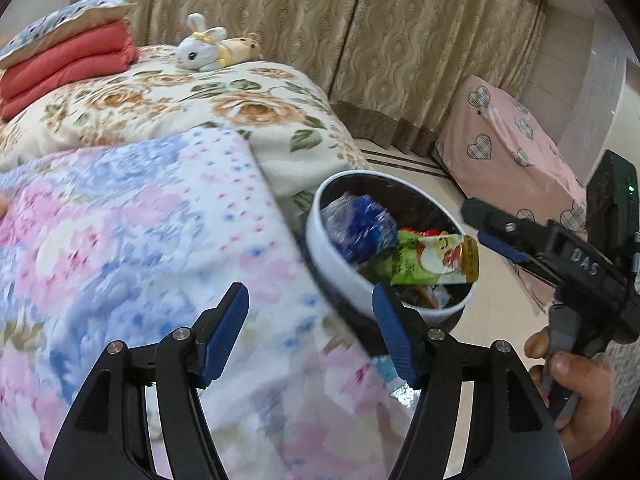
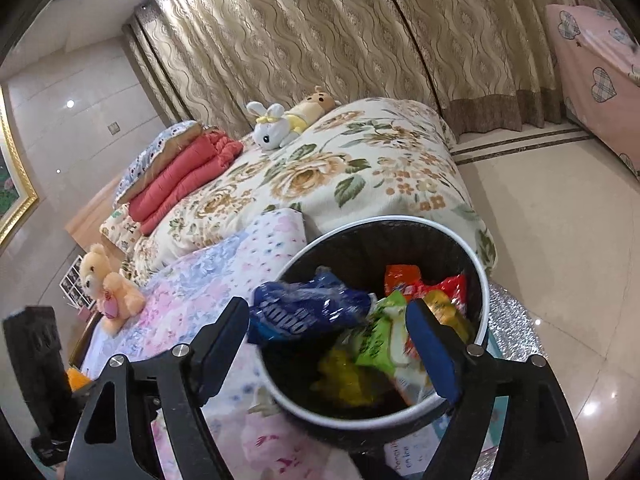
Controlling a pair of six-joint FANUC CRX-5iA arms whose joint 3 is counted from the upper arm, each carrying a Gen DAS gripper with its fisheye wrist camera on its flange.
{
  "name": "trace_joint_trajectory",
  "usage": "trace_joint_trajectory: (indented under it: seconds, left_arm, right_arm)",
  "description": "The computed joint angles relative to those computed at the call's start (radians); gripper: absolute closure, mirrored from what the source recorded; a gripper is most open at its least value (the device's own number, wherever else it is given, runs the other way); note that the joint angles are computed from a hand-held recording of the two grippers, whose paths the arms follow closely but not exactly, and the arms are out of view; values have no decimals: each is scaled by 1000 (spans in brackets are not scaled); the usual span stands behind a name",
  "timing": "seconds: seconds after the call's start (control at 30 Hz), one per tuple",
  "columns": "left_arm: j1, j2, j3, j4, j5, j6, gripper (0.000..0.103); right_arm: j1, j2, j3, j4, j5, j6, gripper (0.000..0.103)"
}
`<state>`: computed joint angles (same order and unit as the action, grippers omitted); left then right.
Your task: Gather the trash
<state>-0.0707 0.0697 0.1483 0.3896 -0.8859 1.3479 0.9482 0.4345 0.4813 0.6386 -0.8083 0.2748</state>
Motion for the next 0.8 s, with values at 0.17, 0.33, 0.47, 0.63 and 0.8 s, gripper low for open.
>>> trace_joint_trajectory:
  seconds: [0.17, 0.33, 0.47, 0.63, 0.8]
  left_arm:
    - [31, -90, -103, -7, 38, 3, 37]
    - [65, -190, -197, -49, 84, 16, 30]
    - [105, -276, -276, -77, 113, 37, 28]
    - [146, -371, -344, -130, 142, 87, 28]
    - [185, -457, -380, -191, 161, 144, 24]
  right_arm:
    - [36, -15, -43, 69, 38, -56, 16]
    - [71, -19, -80, 128, 78, -106, 14]
    - [101, -15, -110, 190, 103, -152, 12]
    - [126, -10, -123, 208, 132, -156, 11]
    - [151, 1, -102, 232, 131, -127, 11]
